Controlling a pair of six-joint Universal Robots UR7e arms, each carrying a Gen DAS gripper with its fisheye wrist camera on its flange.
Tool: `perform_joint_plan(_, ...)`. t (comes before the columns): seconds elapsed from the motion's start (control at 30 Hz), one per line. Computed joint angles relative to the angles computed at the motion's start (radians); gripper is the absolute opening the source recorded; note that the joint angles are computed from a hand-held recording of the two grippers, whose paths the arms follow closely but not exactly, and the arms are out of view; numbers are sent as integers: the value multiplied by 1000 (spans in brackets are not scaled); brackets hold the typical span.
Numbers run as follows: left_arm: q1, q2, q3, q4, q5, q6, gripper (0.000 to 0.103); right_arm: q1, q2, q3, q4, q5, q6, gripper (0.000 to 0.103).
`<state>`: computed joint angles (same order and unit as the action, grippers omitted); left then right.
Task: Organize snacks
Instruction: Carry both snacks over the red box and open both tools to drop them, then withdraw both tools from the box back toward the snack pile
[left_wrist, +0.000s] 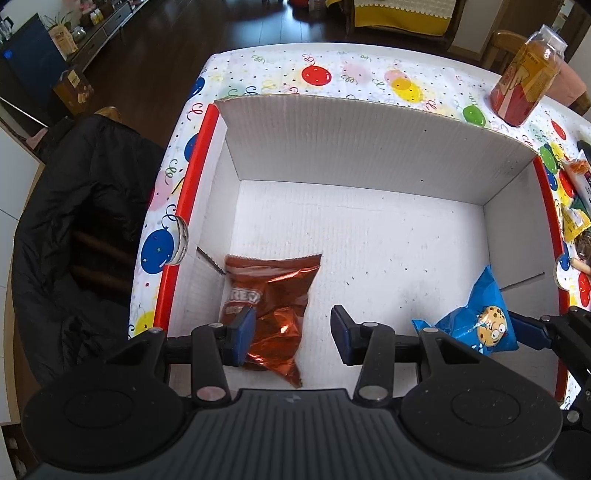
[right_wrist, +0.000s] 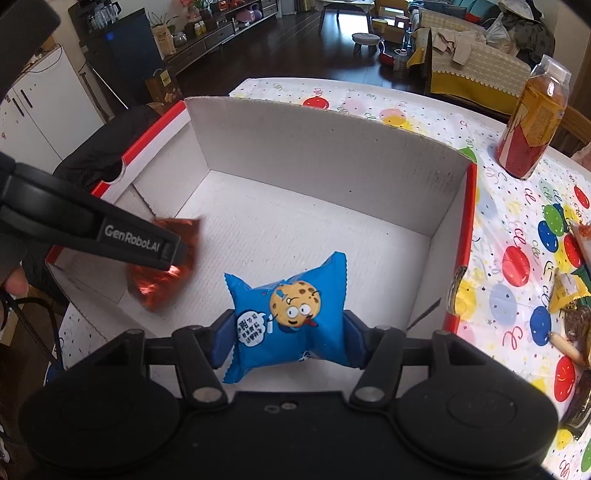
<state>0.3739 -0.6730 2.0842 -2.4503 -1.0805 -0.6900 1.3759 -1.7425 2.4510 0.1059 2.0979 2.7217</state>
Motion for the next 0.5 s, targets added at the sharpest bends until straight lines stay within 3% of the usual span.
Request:
perform_joint_plan(0.37,-7,-55,49,-42,2,-18,49,-2,-73,16,12,-16,-16,85)
perform_joint_plan(0.5,-25,-91,81,-72,8,-17,50,9,-123,21,44,-31,-8,85)
